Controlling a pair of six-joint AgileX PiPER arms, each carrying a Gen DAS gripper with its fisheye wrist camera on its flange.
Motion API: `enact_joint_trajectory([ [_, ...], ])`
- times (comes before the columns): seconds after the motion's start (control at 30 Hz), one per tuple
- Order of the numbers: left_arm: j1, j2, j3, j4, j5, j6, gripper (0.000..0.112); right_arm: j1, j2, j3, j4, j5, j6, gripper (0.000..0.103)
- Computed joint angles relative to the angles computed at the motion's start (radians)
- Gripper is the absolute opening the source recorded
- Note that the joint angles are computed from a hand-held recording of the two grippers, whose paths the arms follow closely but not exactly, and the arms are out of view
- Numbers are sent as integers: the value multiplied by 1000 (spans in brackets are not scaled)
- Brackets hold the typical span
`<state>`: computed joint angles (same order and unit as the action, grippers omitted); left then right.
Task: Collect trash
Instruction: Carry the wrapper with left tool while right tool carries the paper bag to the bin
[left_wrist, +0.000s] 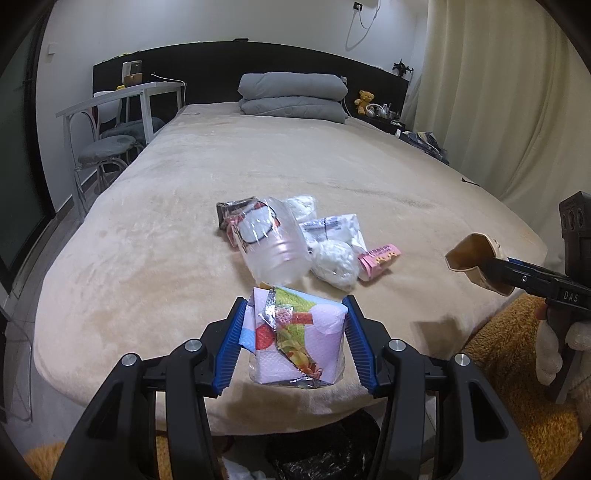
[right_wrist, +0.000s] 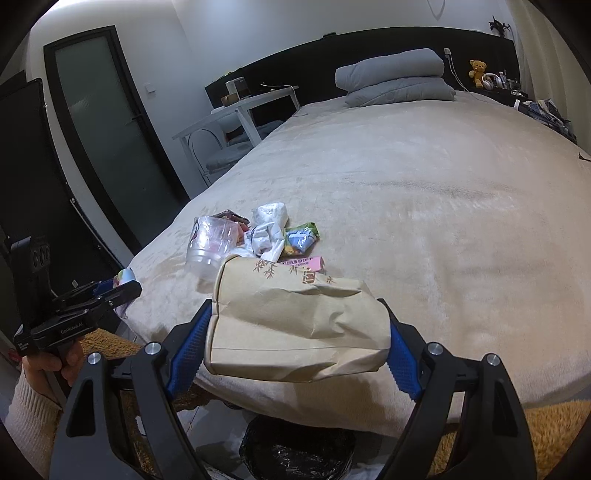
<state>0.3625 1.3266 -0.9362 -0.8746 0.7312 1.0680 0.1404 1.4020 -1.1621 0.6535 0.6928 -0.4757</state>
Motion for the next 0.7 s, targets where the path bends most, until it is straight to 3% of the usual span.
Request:
enact_joint_trajectory([
  [0.23, -48, -88, 121, 34, -5, -28, 51, 42, -65, 91, -30, -5, 19, 83],
  [0.33, -20, -99, 162, 5, 55, -20, 51, 50, -90, 131, -16, 5, 20, 83],
  [0.7, 11, -127, 262, -15, 153, -57, 51, 40, -157, 238, 40, 48, 33, 83],
])
